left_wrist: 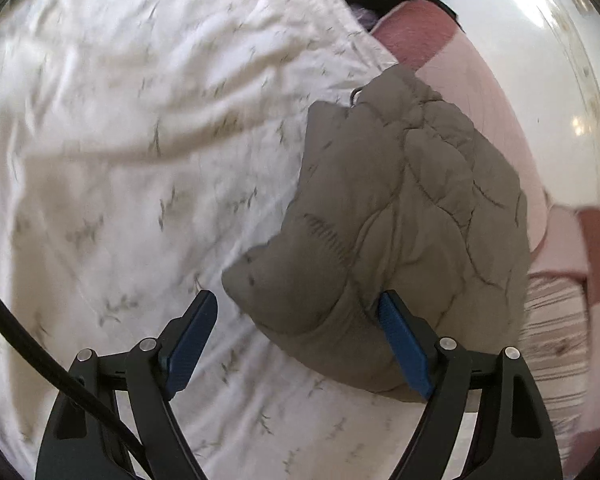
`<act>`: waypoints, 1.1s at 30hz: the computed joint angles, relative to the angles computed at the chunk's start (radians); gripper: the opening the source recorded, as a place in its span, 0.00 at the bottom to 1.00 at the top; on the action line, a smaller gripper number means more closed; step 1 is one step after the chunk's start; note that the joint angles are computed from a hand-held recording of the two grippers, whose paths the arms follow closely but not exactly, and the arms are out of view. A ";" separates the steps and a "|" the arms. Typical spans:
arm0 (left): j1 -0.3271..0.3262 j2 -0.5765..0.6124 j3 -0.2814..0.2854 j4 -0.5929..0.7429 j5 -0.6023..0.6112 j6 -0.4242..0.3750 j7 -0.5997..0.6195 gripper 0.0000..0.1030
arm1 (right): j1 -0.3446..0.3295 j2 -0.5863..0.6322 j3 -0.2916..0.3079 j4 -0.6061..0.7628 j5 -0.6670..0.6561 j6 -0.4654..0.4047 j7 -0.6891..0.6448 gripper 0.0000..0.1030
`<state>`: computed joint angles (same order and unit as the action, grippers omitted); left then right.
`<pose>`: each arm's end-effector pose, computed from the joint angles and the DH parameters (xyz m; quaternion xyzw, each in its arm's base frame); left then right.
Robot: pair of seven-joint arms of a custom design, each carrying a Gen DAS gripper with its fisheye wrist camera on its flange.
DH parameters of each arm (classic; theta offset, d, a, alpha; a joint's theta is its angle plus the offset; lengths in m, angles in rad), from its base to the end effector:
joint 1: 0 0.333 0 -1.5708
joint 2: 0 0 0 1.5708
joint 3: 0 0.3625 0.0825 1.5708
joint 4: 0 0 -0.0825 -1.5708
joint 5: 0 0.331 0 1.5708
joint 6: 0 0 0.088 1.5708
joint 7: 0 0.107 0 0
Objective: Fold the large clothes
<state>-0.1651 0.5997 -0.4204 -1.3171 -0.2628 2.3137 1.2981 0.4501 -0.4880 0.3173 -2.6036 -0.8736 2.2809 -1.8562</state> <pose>0.6507 -0.3281 0.5137 0.6540 -0.6921 0.2766 0.1295 0.2494 0.2329 0.5009 -0.0071 0.9130 -0.1764 0.3678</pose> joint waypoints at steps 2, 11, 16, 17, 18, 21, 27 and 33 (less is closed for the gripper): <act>0.008 -0.006 -0.007 -0.024 -0.019 0.017 -0.004 0.82 | -0.020 0.002 -0.001 -0.029 -0.056 0.071 0.081 0.70; 0.021 0.016 -0.044 -0.068 -0.117 0.101 -0.019 0.90 | -0.085 0.081 -0.004 -0.061 -0.344 0.194 0.397 0.74; -0.026 0.033 -0.024 -0.047 -0.031 0.167 -0.017 0.87 | -0.073 0.131 -0.060 -0.044 -0.454 0.227 0.456 0.46; -0.047 0.022 -0.003 -0.052 0.010 0.181 -0.037 0.78 | -0.058 0.130 -0.068 -0.028 -0.398 0.206 0.367 0.41; -0.068 0.006 0.017 -0.061 0.057 0.195 -0.055 0.71 | -0.045 0.129 -0.067 -0.005 -0.343 0.169 0.267 0.35; -0.165 -0.056 0.110 -0.096 0.284 0.272 -0.110 0.52 | -0.002 0.163 -0.047 0.111 -0.158 -0.004 -0.084 0.29; -0.222 -0.165 0.176 -0.213 0.555 0.411 -0.249 0.43 | 0.074 0.262 0.017 0.344 -0.073 -0.351 -0.423 0.27; -0.109 -0.305 0.089 -0.390 0.539 0.535 -0.223 0.42 | 0.154 0.265 0.048 0.419 -0.073 -0.492 -0.471 0.27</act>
